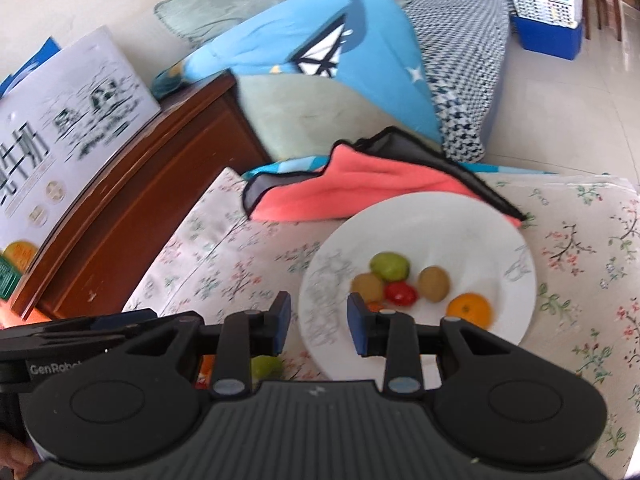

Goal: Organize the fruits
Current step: 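Withdraw both tools from the plate back toward the fruit cluster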

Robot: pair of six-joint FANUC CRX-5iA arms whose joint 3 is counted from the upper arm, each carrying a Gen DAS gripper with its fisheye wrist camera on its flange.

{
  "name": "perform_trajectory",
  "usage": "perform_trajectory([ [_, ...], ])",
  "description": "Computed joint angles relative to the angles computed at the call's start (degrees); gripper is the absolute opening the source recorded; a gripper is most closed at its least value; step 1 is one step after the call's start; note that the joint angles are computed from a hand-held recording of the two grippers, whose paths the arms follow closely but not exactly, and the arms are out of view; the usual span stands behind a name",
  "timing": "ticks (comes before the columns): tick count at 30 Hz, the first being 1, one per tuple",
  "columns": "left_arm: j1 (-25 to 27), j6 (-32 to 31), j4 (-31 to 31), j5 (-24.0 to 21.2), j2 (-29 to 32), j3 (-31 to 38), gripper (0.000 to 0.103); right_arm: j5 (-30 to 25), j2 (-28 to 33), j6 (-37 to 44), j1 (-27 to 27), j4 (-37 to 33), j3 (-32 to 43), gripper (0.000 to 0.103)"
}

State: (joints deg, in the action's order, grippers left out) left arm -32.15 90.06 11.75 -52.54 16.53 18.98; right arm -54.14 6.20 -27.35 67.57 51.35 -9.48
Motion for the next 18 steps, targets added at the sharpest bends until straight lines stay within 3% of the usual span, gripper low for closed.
perform_trajectory([
  [18, 1.2, -5.1, -0.1, -1.2, -5.4, -9.0, 0.075, 3.0, 1.7, 2.1, 2.5, -4.0, 2.4, 0.033],
])
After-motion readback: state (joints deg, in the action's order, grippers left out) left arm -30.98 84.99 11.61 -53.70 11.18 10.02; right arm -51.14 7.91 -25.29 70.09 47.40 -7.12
